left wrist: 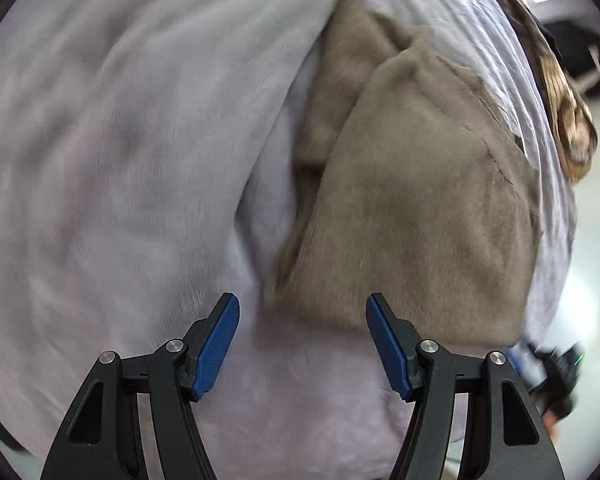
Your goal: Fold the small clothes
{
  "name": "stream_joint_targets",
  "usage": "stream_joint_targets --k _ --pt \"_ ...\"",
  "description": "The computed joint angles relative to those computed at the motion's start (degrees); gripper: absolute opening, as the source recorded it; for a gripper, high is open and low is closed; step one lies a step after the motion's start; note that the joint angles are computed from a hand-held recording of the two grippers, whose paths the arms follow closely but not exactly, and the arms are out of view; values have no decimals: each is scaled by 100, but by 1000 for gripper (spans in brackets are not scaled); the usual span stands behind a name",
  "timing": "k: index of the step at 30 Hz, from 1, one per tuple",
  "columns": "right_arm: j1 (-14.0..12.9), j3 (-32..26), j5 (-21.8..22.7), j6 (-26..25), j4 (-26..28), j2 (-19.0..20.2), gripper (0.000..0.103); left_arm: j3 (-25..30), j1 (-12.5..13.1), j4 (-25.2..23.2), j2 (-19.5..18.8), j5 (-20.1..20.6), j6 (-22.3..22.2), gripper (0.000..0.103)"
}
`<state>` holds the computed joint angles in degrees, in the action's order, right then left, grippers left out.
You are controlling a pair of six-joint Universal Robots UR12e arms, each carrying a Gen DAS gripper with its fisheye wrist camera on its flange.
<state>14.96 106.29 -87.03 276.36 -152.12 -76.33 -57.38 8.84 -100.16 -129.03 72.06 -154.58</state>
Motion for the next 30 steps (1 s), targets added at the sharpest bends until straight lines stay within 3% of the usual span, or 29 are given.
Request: stream_joint_targets --k 2,5,6,7,9,12,15,17,22,26,30 --pt "153 229 -145 605 -839 36 51 -119 51 -58 31 -244 -225 67" --pt "217 309 -193 969 -1757 287 51 -346 67 241 95 -553 -561 66" --pt "210 275 -222 1084 -1924 398 51 -439 65 477 137 -557 -681 51" --pt "191 241 -239 1147 -2069 496 39 -472 47 659 147 -540 -762 16" --pt "118 119 -173 1037 -1806 531 8 -404 35 725 132 -666 -732 13" --pt "60 -214 -110 299 -1072 491 8 -581 -5 1159 312 -573 -236 13" --pt "120 -469 -200 -255 -270 426 7 -787 -55 1472 400 -227 149 13" --pt "118 -489 -112 -326 47 460 7 -901 -63 1552 392 -10 201 13" --pt "112 -393 -29 -332 22 499 8 -985 -20 1695 469 164 375 15" --pt "114 -461 44 -486 597 326 8 -957 43 1904 563 554 620 15" --pt "185 -673 -378 -595 1258 158 11 -935 72 1997 648 368 796 15"
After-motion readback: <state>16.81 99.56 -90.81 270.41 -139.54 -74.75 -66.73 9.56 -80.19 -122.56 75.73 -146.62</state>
